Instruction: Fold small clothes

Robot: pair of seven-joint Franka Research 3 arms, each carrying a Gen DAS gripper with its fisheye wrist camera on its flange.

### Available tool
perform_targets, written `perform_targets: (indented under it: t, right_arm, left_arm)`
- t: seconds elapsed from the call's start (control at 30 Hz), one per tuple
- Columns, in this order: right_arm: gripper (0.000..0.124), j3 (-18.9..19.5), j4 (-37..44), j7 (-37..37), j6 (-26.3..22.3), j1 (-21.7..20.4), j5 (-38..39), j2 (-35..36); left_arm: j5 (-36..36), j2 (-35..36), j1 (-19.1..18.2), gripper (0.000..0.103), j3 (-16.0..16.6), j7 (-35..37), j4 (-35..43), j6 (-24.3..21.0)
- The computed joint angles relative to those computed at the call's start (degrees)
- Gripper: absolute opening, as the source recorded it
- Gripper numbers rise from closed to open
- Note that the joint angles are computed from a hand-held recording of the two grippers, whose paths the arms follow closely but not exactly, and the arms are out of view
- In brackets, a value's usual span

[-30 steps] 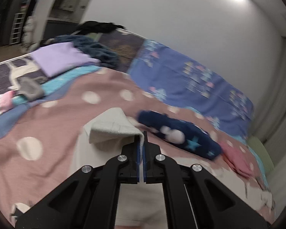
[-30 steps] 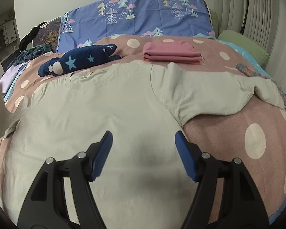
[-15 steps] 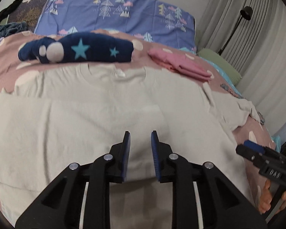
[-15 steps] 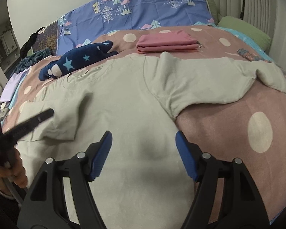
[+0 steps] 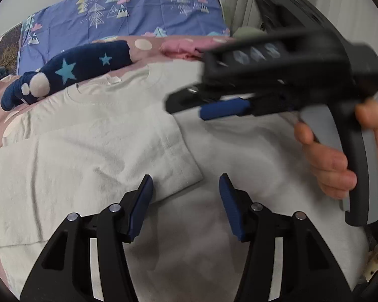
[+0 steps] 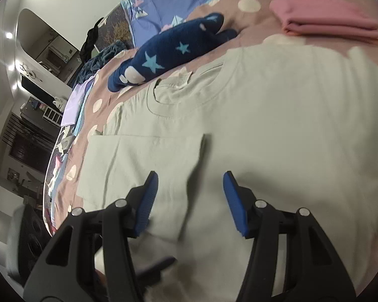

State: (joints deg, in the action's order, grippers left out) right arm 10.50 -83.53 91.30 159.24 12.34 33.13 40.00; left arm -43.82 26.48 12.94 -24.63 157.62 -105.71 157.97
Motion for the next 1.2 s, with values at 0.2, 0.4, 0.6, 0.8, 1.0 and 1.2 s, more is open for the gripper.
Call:
perform_targets:
  t: [0.2, 0.4, 0.6, 0.8, 1.0, 1.2]
  right_arm:
    - [0.003, -6.02, 13.59, 8.13, -8.76, 4.55, -9.64, 7.13]
    - [0.003, -5.71, 4.56, 3.97, 2.56, 3.42, -10.62, -2.4]
    - [0.004, -12.82, -0.53, 13.15, 0.51, 5.25, -17.18, -4.62]
    - [0.008, -14.14, -2.85, 20.99, -0.84, 3.89, -20.43, -1.94]
    - [0.045, -4.98, -10.72, 9.82, 6.95, -2.45, -13.47, -6.44]
    - [0.004, -10.34, -5.25, 11.54, 2.32, 3.77, -17.47, -2.43]
  left_arm:
    - [4.71, 3.14, -0.52, 0.0, 1.5, -8.64, 6.03, -4.14]
    - [-10.58, -0.09, 4.71, 0.0, -4.86, 0.83, 7.86, -9.04]
    - [-13.03, 1.22, -0.46, 0.0, -2.21, -0.01, 10.5, -12.05]
    - [-3.59, 5.18, -6.62, 0.0, 2.77, -8.96, 12.13, -12.41]
    - [-9.03, 0.27, -1.72, 0.027, 1.03, -2.65, 4.92, -6.09]
    - [-11.7, -1.74, -0.69, 0.055, 4.78, -5.31, 1.9, 6.07]
